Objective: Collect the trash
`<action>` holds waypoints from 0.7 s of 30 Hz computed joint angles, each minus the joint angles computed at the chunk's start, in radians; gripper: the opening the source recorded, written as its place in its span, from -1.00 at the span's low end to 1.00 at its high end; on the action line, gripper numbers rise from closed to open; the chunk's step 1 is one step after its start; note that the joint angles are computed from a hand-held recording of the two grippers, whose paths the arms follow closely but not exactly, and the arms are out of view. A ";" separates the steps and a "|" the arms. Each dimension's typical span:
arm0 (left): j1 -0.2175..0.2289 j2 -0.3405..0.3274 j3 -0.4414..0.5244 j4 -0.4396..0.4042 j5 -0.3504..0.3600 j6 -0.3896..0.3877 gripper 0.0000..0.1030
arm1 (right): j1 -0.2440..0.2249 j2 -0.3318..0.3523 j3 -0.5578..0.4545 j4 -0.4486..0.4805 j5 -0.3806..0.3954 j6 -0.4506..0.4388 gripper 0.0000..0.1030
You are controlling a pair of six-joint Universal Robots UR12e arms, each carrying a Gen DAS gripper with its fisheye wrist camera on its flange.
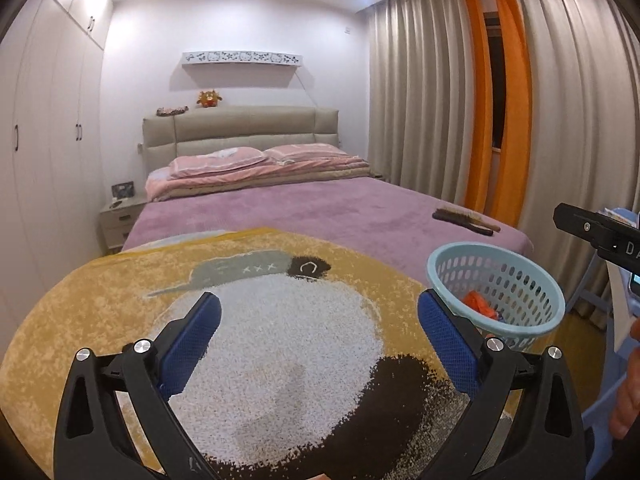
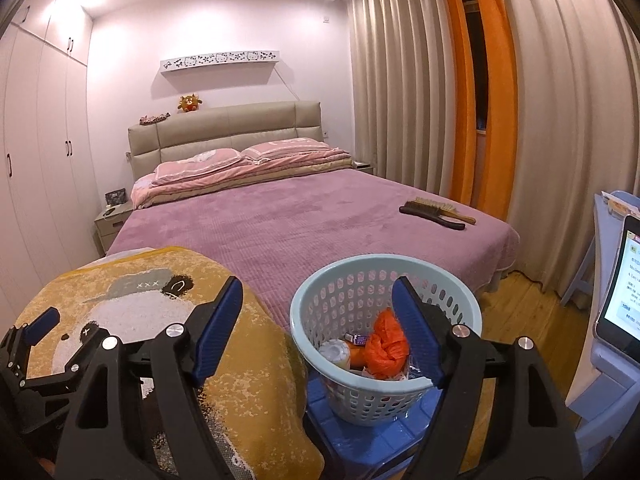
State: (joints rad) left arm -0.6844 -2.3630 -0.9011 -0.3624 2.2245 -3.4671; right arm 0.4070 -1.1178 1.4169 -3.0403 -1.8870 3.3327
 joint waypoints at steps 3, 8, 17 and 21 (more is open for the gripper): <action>0.001 0.004 -0.006 0.000 -0.008 -0.007 0.86 | -0.001 0.001 0.002 -0.005 -0.002 0.008 0.42; 0.003 0.008 -0.015 0.002 -0.013 -0.022 0.86 | 0.001 0.003 0.003 -0.013 -0.018 0.008 0.42; 0.003 0.007 -0.011 -0.005 -0.019 -0.023 0.86 | 0.010 0.009 0.002 -0.033 -0.048 -0.015 0.42; 0.004 0.010 -0.014 -0.012 -0.027 -0.033 0.86 | 0.012 0.011 0.000 -0.036 -0.051 -0.020 0.42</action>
